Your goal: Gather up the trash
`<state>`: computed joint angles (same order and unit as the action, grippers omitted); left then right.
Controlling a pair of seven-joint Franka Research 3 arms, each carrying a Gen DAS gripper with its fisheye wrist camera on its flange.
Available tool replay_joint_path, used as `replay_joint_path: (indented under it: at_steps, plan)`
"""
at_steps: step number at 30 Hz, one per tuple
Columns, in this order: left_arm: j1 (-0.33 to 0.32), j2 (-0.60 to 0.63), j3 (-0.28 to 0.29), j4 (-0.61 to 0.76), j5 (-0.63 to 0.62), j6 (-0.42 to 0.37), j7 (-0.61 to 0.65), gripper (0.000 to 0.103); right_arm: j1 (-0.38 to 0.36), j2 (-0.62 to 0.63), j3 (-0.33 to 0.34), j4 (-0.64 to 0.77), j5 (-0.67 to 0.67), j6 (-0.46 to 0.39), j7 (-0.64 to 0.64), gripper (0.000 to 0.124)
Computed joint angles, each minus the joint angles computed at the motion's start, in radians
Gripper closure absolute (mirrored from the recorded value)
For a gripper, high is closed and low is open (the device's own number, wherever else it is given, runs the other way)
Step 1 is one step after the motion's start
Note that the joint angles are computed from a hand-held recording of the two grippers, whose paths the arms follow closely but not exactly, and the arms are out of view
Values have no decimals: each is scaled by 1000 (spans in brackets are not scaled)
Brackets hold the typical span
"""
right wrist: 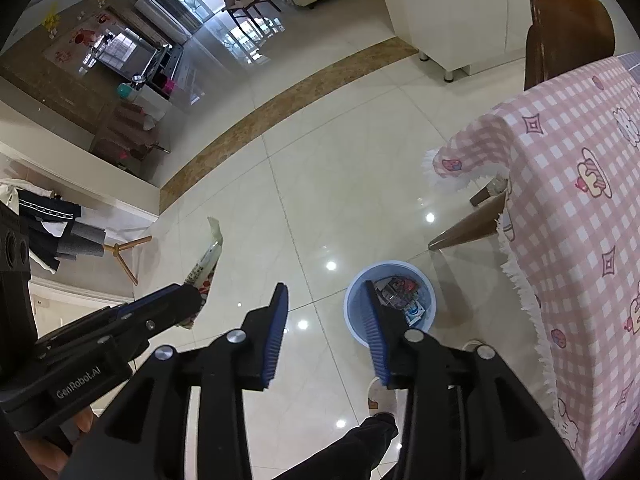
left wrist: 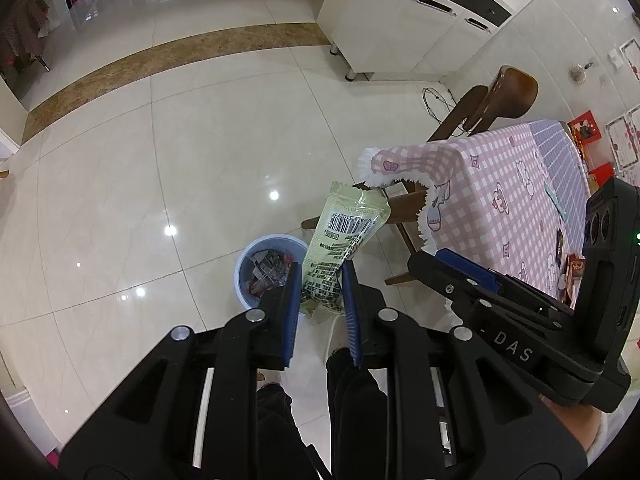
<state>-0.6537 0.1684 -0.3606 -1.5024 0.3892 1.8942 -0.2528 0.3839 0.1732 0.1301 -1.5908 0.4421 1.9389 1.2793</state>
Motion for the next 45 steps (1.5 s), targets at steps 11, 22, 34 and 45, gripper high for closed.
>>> replay_joint_path:
  at_steps: [11, 22, 34, 45]
  plan:
    - [-3, 29, 2, 31, -33, 0, 40, 82, -6, -13, -6, -18, -12, 7, 15, 81]
    - [1, 50, 4, 48, -85, 0, 85, 82, -10, -13, -8, -17, -15, 8, 17, 78]
    - [9, 53, 8, 43, -123, 27, 116, 81, -14, -12, -9, -7, -16, -9, 30, 75]
    - [13, 58, 10, 47, -133, 31, 122, 75, -14, -20, -10, -14, -14, -4, 36, 74]
